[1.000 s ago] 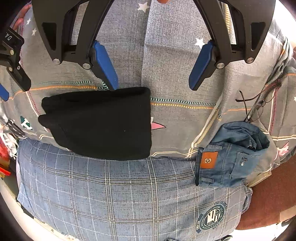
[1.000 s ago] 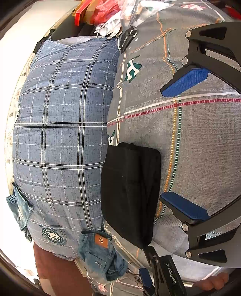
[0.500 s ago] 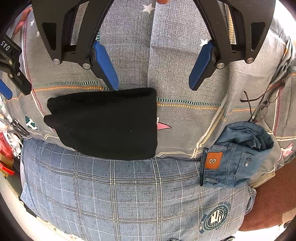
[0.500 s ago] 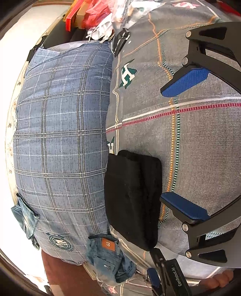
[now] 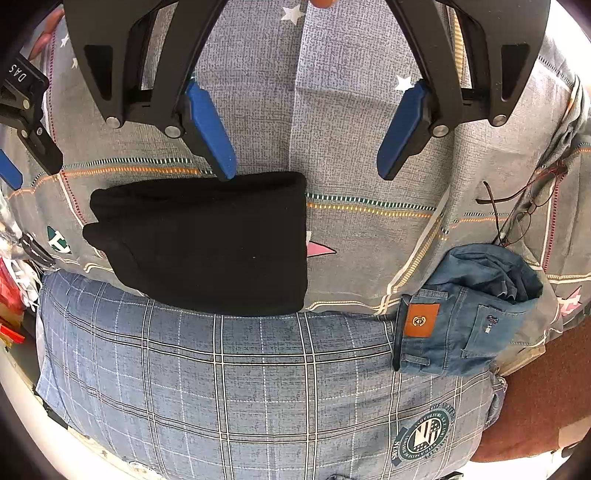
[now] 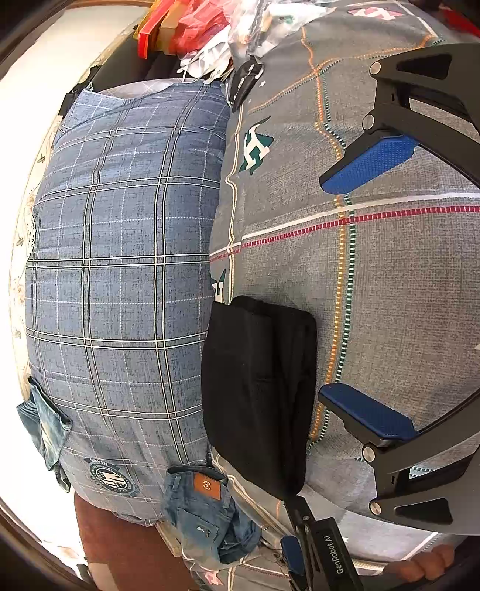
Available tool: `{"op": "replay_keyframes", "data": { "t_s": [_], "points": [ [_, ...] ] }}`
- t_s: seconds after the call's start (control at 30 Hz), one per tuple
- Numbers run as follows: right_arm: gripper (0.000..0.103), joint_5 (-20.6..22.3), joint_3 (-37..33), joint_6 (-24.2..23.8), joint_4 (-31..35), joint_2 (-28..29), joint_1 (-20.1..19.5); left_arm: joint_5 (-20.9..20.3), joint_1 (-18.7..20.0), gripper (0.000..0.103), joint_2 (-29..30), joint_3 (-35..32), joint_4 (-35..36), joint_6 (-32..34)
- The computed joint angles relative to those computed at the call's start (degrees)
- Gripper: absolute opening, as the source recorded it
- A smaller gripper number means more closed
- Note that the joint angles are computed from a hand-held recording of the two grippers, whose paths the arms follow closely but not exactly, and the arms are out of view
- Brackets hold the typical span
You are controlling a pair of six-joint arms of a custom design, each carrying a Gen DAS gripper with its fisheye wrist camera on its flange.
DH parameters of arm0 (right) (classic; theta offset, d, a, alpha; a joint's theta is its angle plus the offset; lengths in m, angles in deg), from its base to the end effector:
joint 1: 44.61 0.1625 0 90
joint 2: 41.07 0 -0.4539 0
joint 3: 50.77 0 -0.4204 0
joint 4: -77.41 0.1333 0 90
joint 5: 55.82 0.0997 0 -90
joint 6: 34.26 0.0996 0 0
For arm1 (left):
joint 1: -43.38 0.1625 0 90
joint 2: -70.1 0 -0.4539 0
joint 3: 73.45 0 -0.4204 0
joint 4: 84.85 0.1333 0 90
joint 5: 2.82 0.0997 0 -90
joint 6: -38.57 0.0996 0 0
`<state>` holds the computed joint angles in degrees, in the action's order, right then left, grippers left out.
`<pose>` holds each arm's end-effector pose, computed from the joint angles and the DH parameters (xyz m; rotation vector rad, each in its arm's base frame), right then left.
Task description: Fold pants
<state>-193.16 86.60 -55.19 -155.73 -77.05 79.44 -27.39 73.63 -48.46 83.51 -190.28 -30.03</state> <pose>0.2757 -0.3008 0.0331 0.6994 -2.1526 0.9576 -0.0497 -0.2882 0.2230 0.1114 2.1189 -1.0303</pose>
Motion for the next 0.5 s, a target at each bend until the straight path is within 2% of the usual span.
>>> {"op": "replay_keyframes", "data": {
  "t_s": [0.23,0.5],
  "points": [
    [0.103,-0.53,0.62,0.39,-0.40,-0.46,-0.32,-0.70,-0.63,0.079,2.21,0.60,-2.91,2.12],
    [0.103,-1.09,1.39,-0.17,-1.38,-0.97,-0.71,-1.21,-2.84,0.079,7.58,0.94,-6.94,3.53]
  ]
}}
